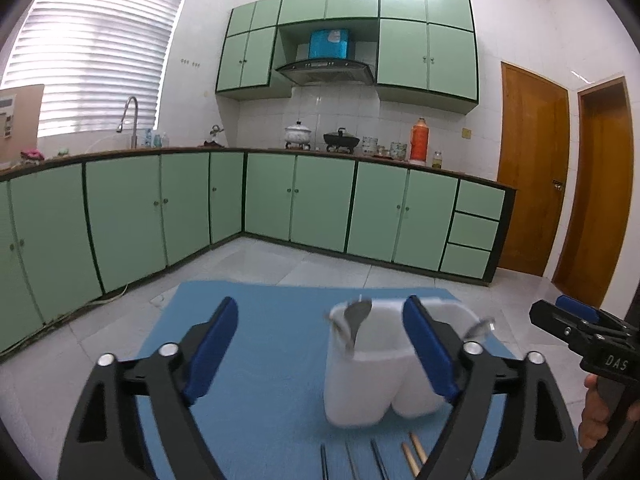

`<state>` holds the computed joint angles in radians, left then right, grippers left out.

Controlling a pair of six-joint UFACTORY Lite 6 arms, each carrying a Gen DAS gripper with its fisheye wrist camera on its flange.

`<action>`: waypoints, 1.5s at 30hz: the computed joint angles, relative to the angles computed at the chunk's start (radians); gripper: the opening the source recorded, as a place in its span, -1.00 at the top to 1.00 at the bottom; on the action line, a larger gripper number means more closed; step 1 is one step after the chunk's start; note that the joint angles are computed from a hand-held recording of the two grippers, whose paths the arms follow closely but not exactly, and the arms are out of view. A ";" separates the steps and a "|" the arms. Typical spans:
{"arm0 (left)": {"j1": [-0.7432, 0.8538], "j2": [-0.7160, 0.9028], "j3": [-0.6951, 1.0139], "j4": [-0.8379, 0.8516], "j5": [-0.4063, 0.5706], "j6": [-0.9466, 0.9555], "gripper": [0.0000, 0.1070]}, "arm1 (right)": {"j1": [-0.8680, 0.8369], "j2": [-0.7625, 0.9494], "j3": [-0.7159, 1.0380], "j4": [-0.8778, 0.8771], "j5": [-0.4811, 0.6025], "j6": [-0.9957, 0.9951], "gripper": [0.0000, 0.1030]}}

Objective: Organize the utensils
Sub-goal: 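Withdraw both tools back toward the chopsticks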

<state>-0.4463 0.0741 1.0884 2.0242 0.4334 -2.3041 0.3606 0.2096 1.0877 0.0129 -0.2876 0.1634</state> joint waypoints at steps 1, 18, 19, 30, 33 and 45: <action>-0.014 -0.039 -0.050 -0.030 0.010 0.017 -0.66 | 0.009 -0.026 -0.043 0.037 -0.004 -0.038 -0.86; -0.284 -0.464 -0.597 -0.436 0.159 0.186 -0.81 | 0.251 -0.315 -0.568 0.552 -0.068 -0.364 -0.90; -0.309 -0.484 -0.621 -0.462 0.173 0.194 -0.81 | 0.287 -0.334 -0.601 0.636 -0.083 -0.422 -0.90; -0.590 -0.616 -0.763 -0.687 0.410 0.218 -0.81 | 0.623 -0.438 -0.811 1.109 -0.310 -0.592 -0.89; -0.666 -0.649 -0.796 -0.735 0.475 0.202 -0.81 | 0.717 -0.413 -0.836 1.155 -0.368 -0.544 -0.82; -0.914 -0.709 -0.865 -0.865 0.656 0.136 -0.81 | 0.919 -0.300 -0.828 1.270 -0.455 -0.477 0.06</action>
<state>-1.3601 -0.6349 0.2232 1.1593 1.0891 -2.1679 1.2796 -0.0905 0.2595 1.2825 -0.7431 -0.3140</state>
